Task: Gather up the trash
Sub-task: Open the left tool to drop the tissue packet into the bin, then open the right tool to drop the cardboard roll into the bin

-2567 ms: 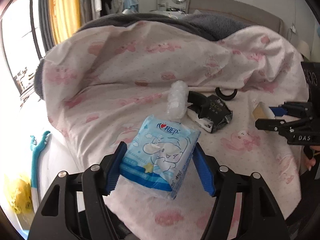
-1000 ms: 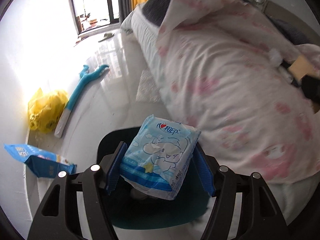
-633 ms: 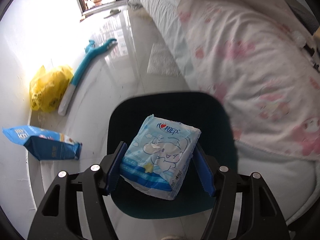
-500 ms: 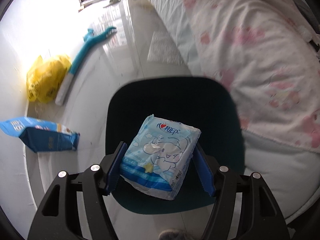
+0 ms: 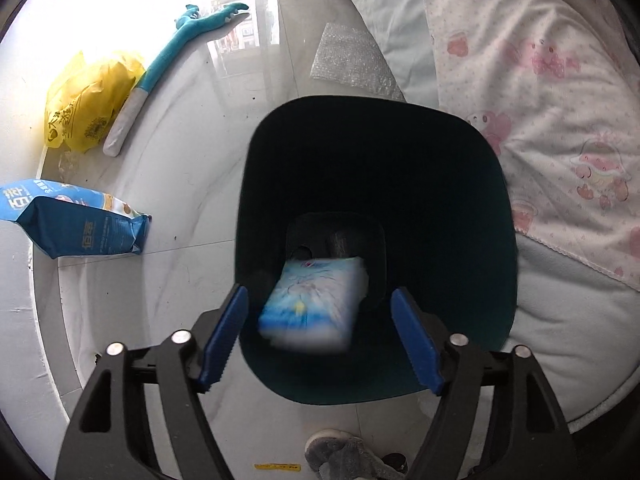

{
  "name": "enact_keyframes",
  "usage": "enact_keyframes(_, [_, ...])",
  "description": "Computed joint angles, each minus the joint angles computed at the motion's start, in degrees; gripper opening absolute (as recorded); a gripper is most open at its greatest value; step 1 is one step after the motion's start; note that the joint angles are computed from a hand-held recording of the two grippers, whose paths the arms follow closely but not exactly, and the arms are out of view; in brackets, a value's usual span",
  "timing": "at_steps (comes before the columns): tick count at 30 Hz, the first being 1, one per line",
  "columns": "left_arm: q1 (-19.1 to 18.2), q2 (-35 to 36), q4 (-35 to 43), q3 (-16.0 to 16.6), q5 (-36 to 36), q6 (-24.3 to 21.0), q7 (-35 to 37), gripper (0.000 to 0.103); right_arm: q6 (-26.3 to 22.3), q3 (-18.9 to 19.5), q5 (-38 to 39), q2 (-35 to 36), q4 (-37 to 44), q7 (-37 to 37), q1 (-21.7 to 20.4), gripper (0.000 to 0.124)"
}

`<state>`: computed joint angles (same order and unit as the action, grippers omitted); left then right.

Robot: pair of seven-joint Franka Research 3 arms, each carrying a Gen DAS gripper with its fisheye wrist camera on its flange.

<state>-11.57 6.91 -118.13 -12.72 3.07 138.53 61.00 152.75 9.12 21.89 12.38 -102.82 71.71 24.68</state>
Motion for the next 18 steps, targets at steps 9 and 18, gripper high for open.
enact_keyframes(9, [0.91,-4.43,-4.00,0.57,-1.90,6.46,1.42,0.082,-3.25,-0.93,-5.37,3.73,3.11,4.79,1.84,0.048])
enact_keyframes(18, [1.22,-9.28,-7.43,1.59,-0.18,13.82,-0.36,0.085,-7.93,-1.78,-10.16,8.26,6.71,9.27,3.40,0.048])
